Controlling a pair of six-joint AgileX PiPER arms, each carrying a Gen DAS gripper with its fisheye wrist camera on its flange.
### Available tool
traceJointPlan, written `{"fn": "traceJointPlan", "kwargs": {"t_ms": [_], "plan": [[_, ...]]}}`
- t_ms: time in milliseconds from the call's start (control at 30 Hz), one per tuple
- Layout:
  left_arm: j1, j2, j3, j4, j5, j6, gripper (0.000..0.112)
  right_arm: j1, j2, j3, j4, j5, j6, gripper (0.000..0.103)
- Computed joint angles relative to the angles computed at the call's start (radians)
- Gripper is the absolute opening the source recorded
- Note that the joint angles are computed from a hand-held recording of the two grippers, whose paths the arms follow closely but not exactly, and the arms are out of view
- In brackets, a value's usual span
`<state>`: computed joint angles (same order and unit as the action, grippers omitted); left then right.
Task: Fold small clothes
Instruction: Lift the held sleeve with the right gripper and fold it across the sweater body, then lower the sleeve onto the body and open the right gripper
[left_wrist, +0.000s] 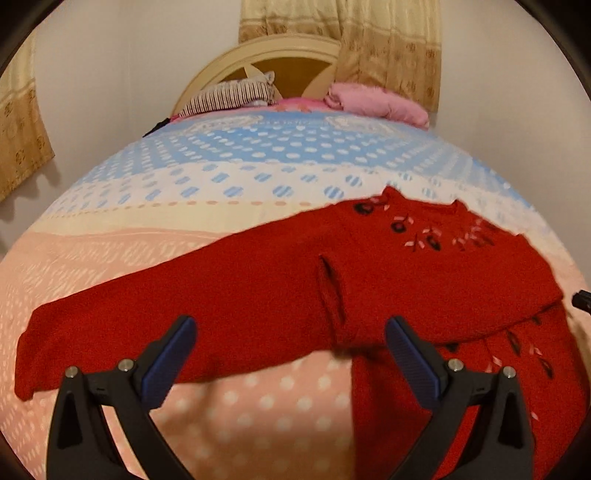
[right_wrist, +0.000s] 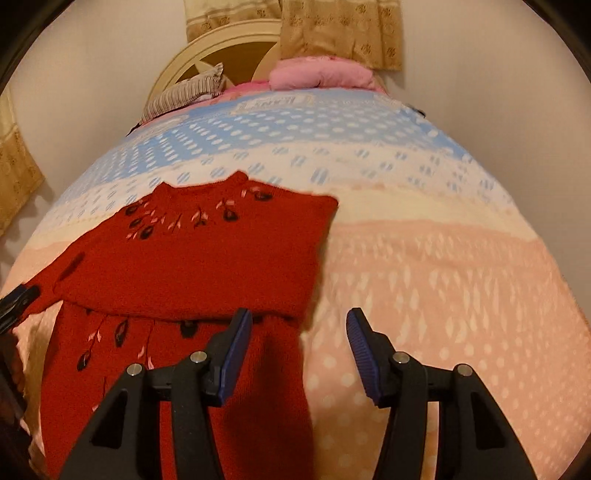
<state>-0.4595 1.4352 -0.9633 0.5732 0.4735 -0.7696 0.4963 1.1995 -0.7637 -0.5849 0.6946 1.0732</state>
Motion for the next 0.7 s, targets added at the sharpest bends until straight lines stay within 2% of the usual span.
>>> {"fn": "traceJointPlan", "kwargs": {"t_ms": [100, 133, 200, 267, 300, 367, 533, 633, 700], "plan": [[-0.047, 0.062, -0.023, 0.126, 0.018, -0.137, 0.103, 0.012, 0.076, -0.007, -0.037, -0.031, 0.022, 0.054], [-0.058, 0.085, -0.029, 0.162, 0.031, -0.176, 0.103, 0.025, 0.111, -0.018, -0.072, 0.003, 0.072, 0.054], [-0.053, 0.113, -0.044, 0.12, 0.047, -0.134, 0.103, 0.004, 0.17, -0.023, -0.115, 0.041, 0.134, 0.042], [-0.028, 0.111, -0.042, 0.058, 0.035, -0.083, 0.103, -0.075, 0.152, 0.027, -0.064, -0.056, 0.102, 0.037], [-0.019, 0.101, -0.033, 0.046, 0.023, -0.079, 0.103, -0.081, 0.136, 0.049, -0.07, -0.076, 0.102, 0.034], [-0.016, 0.09, -0.016, 0.052, 0.014, -0.096, 0.103, -0.06, 0.117, 0.056, -0.073, -0.069, 0.083, 0.016], [-0.082, 0.114, -0.03, 0.173, 0.08, -0.184, 0.103, -0.076, 0.122, 0.048, -0.045, -0.047, 0.094, 0.016], [-0.068, 0.094, -0.012, 0.169, 0.059, -0.188, 0.103, -0.058, 0.114, 0.022, -0.015, -0.001, 0.099, 0.016], [-0.044, 0.086, -0.005, 0.128, 0.031, -0.16, 0.103, 0.007, 0.076, 0.006, -0.062, 0.072, 0.178, 0.016]]}}
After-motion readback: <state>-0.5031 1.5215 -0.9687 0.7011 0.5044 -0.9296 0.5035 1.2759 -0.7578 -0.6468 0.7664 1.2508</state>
